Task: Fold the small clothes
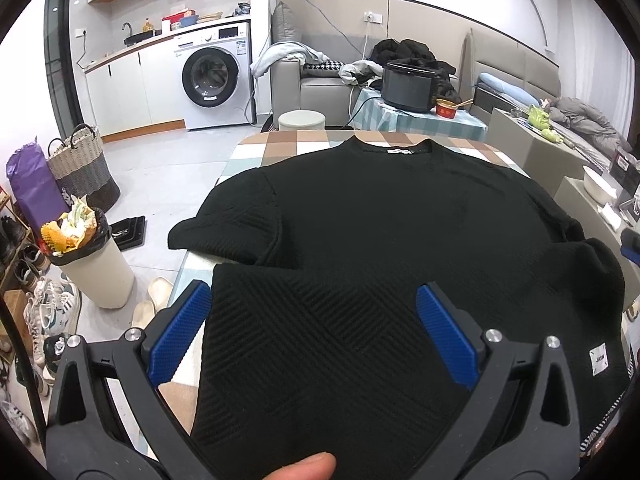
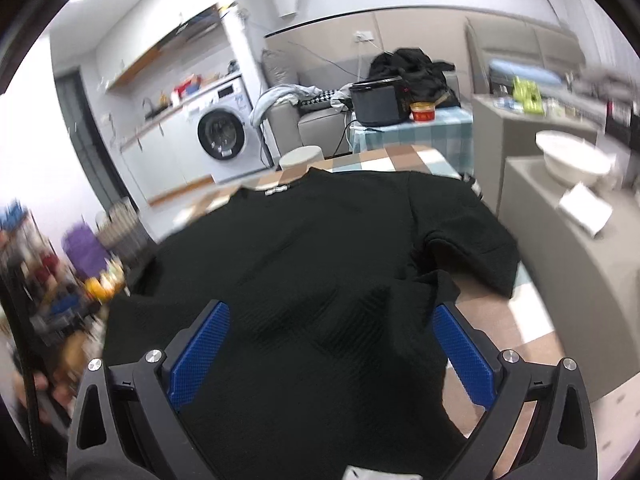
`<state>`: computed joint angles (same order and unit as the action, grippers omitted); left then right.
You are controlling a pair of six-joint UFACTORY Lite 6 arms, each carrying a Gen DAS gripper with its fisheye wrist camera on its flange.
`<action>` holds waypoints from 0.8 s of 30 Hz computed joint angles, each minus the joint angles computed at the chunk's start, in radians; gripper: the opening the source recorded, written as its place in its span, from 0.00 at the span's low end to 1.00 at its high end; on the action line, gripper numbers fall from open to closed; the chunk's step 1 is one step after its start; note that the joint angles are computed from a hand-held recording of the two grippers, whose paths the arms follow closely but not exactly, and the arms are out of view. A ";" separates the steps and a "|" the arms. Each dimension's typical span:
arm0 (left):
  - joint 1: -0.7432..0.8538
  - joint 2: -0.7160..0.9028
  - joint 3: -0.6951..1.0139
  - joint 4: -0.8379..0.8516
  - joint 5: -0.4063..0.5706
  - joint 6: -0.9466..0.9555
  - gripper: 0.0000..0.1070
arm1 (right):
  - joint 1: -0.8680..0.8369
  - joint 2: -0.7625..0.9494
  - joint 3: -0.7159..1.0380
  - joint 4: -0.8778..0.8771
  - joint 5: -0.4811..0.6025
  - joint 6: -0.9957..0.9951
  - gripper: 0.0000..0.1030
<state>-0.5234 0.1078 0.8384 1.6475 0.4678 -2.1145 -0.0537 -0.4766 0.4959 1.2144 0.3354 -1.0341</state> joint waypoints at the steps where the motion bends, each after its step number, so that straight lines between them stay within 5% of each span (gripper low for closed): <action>1: 0.012 0.020 0.016 0.011 -0.005 -0.008 0.95 | -0.040 0.038 0.019 0.052 0.021 -0.035 1.00; 7: 0.121 0.145 0.143 0.063 -0.105 -0.022 0.94 | -0.210 0.259 0.149 0.079 0.079 -0.019 0.84; 13: 0.196 0.229 0.240 0.185 -0.200 -0.104 0.91 | -0.451 0.610 0.362 0.116 0.269 0.018 0.65; 20: 0.215 0.323 0.339 0.115 -0.226 -0.022 0.91 | -0.533 0.837 0.499 0.170 0.358 0.052 0.63; 24: 0.211 0.366 0.376 0.110 -0.235 -0.010 0.91 | -0.524 0.916 0.576 0.218 0.312 0.070 0.63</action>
<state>-0.3120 0.4734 1.2146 1.7575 0.2332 -2.1240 -0.5772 0.4398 1.0724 1.4321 0.6479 -0.9644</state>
